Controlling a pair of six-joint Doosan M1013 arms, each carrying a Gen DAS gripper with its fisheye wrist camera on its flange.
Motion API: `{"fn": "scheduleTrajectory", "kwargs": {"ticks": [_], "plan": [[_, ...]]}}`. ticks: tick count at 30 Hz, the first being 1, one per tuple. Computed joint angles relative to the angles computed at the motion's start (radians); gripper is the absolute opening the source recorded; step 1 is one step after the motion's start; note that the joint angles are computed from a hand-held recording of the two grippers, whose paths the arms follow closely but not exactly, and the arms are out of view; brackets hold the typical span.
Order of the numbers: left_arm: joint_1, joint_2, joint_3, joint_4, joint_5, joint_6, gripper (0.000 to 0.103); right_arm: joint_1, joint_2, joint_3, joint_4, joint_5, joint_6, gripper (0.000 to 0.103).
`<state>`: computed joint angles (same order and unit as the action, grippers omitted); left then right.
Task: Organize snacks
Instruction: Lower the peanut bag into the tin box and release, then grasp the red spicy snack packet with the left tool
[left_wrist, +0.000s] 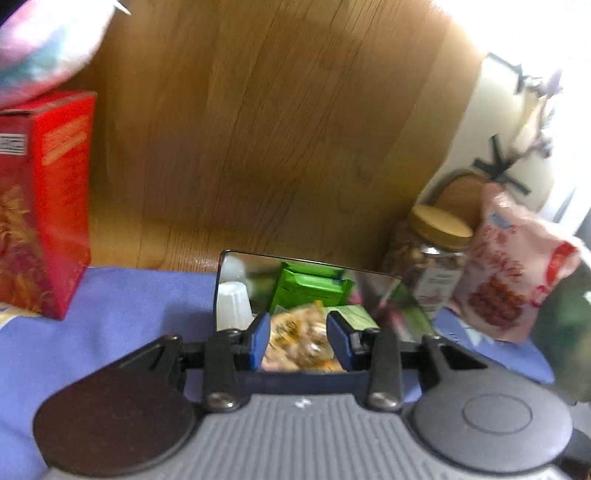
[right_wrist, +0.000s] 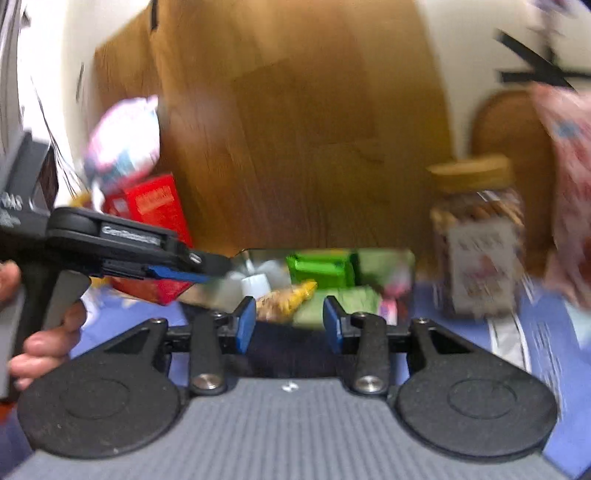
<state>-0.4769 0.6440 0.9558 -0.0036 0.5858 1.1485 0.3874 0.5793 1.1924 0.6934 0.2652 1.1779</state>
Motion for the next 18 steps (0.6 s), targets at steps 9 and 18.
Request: {"fn": "scheduleTrajectory", "kwargs": {"ticks": [9,18], "plan": [[0.001,-0.042,0.136,-0.56,0.175,0.445,0.036,-0.015,-0.147,0.269,0.162,0.054,-0.037,0.043],[-0.026,0.0,0.11,-0.632,0.23,0.435,0.041,0.047,-0.156,0.309,-0.273,-0.038,0.25,0.044]]}}
